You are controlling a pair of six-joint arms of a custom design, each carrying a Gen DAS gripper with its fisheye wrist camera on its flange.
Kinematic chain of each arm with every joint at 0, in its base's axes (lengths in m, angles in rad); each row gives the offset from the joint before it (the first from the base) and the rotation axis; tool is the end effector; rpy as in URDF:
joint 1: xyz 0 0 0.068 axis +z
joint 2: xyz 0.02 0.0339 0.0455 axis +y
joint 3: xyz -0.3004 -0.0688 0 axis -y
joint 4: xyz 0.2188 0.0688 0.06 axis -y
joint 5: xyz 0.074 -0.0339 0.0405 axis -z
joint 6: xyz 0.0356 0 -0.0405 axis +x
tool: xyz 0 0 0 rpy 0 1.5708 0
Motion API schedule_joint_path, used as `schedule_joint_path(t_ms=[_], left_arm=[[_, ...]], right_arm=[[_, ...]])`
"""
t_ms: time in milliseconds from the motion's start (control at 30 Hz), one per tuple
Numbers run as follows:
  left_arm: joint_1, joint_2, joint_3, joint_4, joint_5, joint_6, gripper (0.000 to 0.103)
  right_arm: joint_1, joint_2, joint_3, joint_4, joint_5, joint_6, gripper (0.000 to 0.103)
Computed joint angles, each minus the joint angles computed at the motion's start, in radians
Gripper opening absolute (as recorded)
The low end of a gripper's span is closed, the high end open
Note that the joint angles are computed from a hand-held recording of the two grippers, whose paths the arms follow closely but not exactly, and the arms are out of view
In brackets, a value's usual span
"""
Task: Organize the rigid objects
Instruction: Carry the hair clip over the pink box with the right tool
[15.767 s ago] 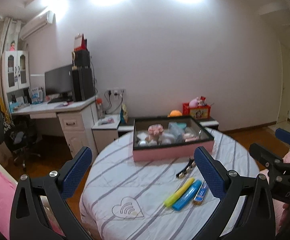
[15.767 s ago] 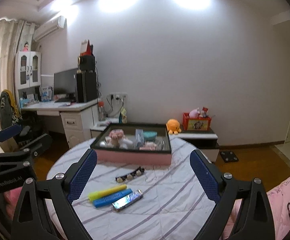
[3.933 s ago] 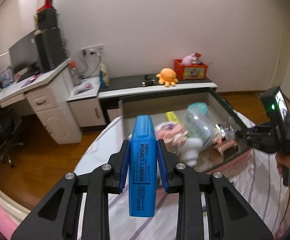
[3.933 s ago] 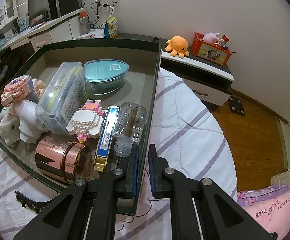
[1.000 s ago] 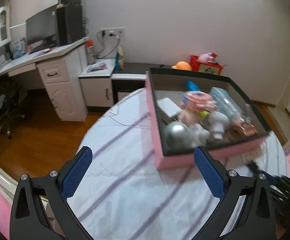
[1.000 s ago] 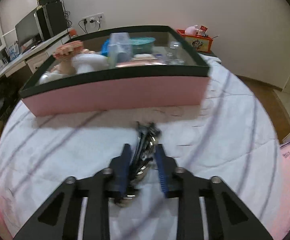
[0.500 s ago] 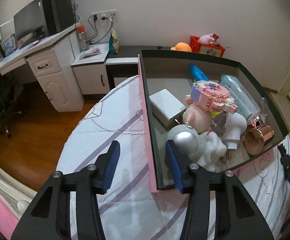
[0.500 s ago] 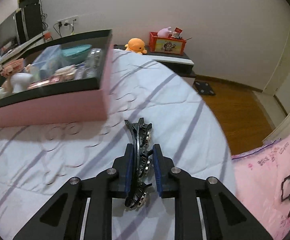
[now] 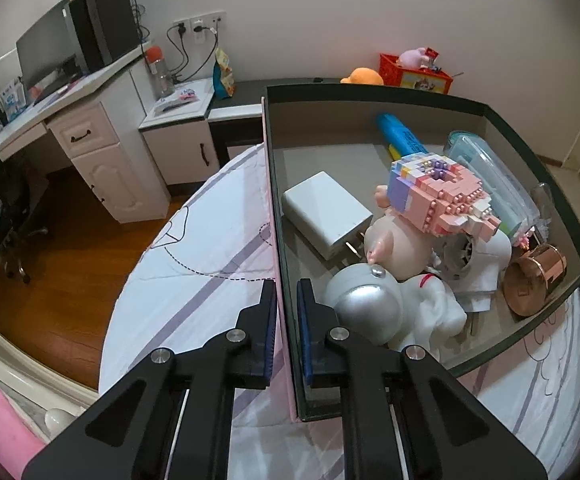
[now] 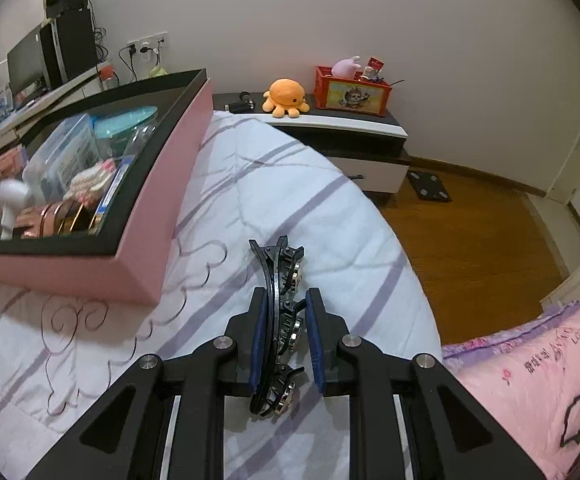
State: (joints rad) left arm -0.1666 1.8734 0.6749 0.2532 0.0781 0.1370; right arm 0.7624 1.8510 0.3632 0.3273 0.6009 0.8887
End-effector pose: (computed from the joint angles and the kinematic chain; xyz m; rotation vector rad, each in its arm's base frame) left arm 0.3044 -0.0540 0.1295 0.4118 2.4815 -0.1103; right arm 0.1746 0.1389 0.0943 0.3095 2.4136 -0.1389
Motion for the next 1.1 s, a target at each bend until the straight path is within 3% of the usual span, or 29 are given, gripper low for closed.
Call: schedule_joint_path(t_ms=[167, 433, 767, 1100], left_arm=[[-0.001, 0.000, -0.001, 0.003, -0.005, -0.007, 0.008], [0.006, 0.004, 0.001, 0.006, 0.001, -0.002, 0.008], [0.011, 0.004, 0.005, 0.000, 0.004, 0.003, 0.008], [0.014, 0.010, -0.005, 0.014, 0.002, 0.014, 0.008]], right_arm=[[-0.052, -0.003, -0.003, 0.051, -0.037, -0.091, 0.019], [-0.060, -0.024, 0.020, 0.020, -0.033, -0.107, 0.019], [-0.013, -0.177, 0.128, -0.210, 0.050, -0.109, 0.019], [0.005, -0.169, 0.362, -0.358, 0.072, -0.229, 0.019]])
